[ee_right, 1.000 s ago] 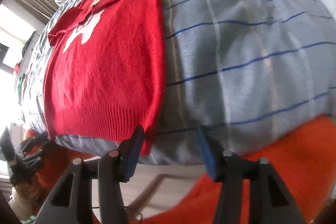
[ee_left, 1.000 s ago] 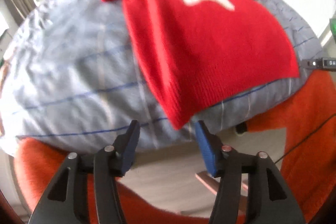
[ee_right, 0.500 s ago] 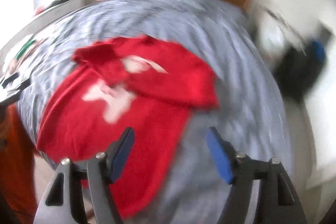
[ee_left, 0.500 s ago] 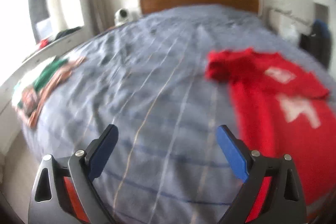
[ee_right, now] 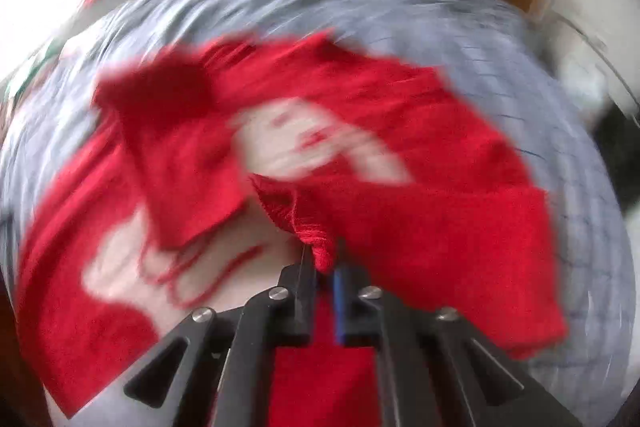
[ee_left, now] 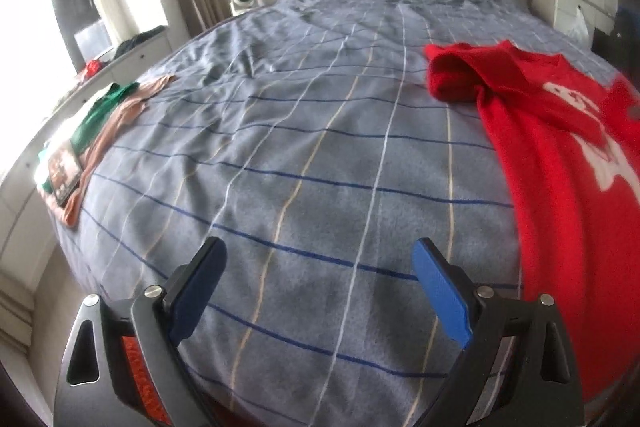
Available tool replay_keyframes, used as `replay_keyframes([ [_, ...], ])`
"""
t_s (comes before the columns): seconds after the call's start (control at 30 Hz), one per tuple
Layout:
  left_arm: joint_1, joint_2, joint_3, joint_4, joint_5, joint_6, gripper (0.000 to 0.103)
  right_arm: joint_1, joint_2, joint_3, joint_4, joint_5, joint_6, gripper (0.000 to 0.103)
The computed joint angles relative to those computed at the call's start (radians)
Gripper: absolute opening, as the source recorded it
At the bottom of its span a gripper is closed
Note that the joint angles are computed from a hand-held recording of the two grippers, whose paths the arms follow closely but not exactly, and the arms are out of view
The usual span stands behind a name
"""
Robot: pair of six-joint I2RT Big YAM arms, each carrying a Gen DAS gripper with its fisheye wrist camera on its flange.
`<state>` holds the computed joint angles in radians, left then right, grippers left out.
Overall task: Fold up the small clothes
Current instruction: 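Grasp a sweater sleeve cuff with the right tool and pull it outward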
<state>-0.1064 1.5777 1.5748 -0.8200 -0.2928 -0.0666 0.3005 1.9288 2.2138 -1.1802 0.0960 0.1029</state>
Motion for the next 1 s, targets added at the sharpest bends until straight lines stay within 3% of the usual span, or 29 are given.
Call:
replay_keyframes([
  [0.13,0.0,0.005,0.006,-0.005,0.01,-0.005,0.095,-0.121,-0.196,-0.211,0.112,0.086,0.138,0.006],
  [0.27,-0.006,0.01,0.009,-0.019,0.01,-0.006,0.095,-0.279,-0.351,-0.385,0.113,0.133,0.235,0.006],
  [0.37,-0.014,0.009,0.004,-0.022,-0.011,0.005,0.095,-0.371,-0.427,-0.502,0.12,0.107,0.326,0.006],
  [0.57,-0.025,-0.002,-0.016,-0.008,-0.053,0.029,0.095,-0.506,-0.562,-0.754,0.227,-0.065,0.509,0.009],
  [0.6,-0.027,-0.003,-0.019,-0.006,-0.057,0.032,0.095,-0.522,-0.582,-0.784,0.257,-0.114,0.528,0.012],
  [0.67,-0.03,-0.002,-0.02,-0.003,-0.067,0.036,0.095,-0.558,-0.617,-0.833,0.314,-0.223,0.553,0.027],
  [0.73,-0.035,0.0,-0.021,-0.001,-0.076,0.038,0.095,-0.579,-0.629,-0.859,0.378,-0.297,0.584,0.054],
  [0.8,-0.039,0.0,-0.023,0.005,-0.085,0.044,0.095,-0.581,-0.616,-0.859,0.415,-0.352,0.63,0.059],
  [0.87,-0.044,-0.003,-0.028,0.013,-0.096,0.055,0.095,-0.58,-0.575,-0.816,0.385,-0.372,0.655,0.059],
  [0.9,-0.045,-0.005,-0.031,0.016,-0.099,0.06,0.095,-0.579,-0.561,-0.801,0.367,-0.364,0.66,0.054],
  [0.93,-0.046,-0.007,-0.034,0.02,-0.104,0.067,0.095,-0.573,-0.547,-0.776,0.329,-0.323,0.662,0.027],
  [0.97,-0.047,-0.01,-0.037,0.023,-0.105,0.071,0.095,-0.565,-0.533,-0.746,0.283,-0.259,0.656,0.006],
  [1.0,-0.047,-0.012,-0.04,0.026,-0.107,0.075,0.095,-0.552,-0.533,-0.722,0.231,-0.166,0.645,0.004],
])
